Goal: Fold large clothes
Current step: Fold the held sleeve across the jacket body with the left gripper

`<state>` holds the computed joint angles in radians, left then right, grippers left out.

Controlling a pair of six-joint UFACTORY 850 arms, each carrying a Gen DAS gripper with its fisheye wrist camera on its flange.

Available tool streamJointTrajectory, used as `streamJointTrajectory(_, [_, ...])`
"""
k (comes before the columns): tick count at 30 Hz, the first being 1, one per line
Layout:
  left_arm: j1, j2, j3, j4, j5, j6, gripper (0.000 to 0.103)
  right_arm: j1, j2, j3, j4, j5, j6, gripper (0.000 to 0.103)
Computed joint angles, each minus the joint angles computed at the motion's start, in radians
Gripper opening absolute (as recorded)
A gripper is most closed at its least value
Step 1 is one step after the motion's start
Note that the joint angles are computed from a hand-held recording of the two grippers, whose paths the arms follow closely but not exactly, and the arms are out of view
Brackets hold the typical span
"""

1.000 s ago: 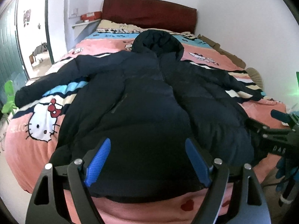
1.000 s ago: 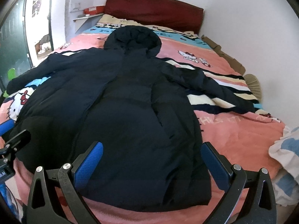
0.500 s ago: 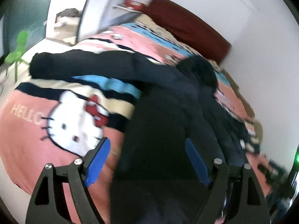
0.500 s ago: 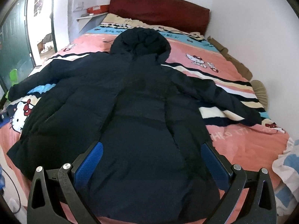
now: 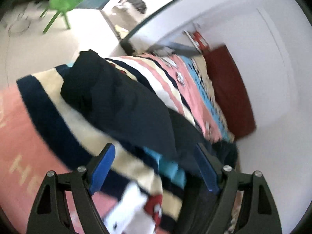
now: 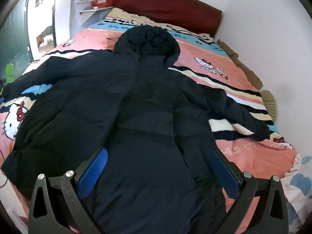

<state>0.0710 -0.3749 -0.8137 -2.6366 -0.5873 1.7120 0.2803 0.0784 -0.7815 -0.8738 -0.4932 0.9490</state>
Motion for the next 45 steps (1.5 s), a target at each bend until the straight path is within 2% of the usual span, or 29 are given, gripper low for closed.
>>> streamJointTrajectory(6, [0.041,-0.102,-0.046,0.007,-0.093,-0.145,0.082,-0.014,-0.020,-0.013,0.008,-0.008,-0.011,0.102])
streamJointTrajectory(9, [0.044,-0.136,-0.063,-0.012,-0.108,-0.168,0.082,-0.022,-0.023,-0.014,0.012,-0.002,-0.015,0.102])
streamJointTrajectory(11, [0.045,-0.144,-0.061,-0.020,-0.118,-0.190,0.082,-0.027,-0.027,-0.015,0.015,-0.004,-0.019,0.102])
streamJointTrajectory(17, [0.016,-0.151,-0.072,-0.073,-0.080,-0.204,0.082,-0.041,-0.043,-0.019,0.030,0.003,-0.026,0.102])
streamJointTrajectory(21, [0.004,-0.148,-0.060,-0.046,-0.149,-0.298,0.082,-0.041,-0.053,-0.025,0.035,0.006,-0.039,0.102])
streamJointTrajectory(24, [-0.018,-0.171,-0.087,-0.022,-0.141,-0.311,0.082,-0.043,-0.062,-0.031,0.036,0.009,-0.038,0.102])
streamJointTrajectory(26, [-0.019,-0.189,-0.106,-0.057,-0.121,-0.304,0.082,-0.043,-0.071,-0.038,0.043,0.011,-0.049,0.102])
streamJointTrajectory(31, [0.024,-0.216,-0.141,-0.129,-0.117,-0.296,0.082,-0.033,-0.063,-0.034,0.010,0.009,-0.039,0.102])
streamJointTrajectory(36, [0.042,-0.244,-0.186,-0.069,-0.055,-0.371,0.079,-0.045,-0.065,-0.033,0.025,0.015,-0.040,0.102])
streamJointTrajectory(38, [0.037,-0.241,-0.201,-0.051,-0.006,-0.358,0.067,-0.049,-0.064,-0.032,0.026,0.021,-0.044,0.102])
streamJointTrajectory(39, [0.035,-0.241,-0.208,-0.033,0.024,-0.363,0.052,-0.050,-0.063,-0.032,0.028,0.024,-0.046,0.102])
streamJointTrajectory(43, [0.046,-0.233,-0.183,-0.018,-0.023,-0.360,0.024,-0.059,-0.053,-0.024,0.032,0.043,-0.055,0.102])
streamJointTrajectory(45, [0.047,-0.220,-0.174,-0.017,-0.037,-0.346,0.019,-0.067,-0.047,-0.018,0.036,0.055,-0.061,0.102])
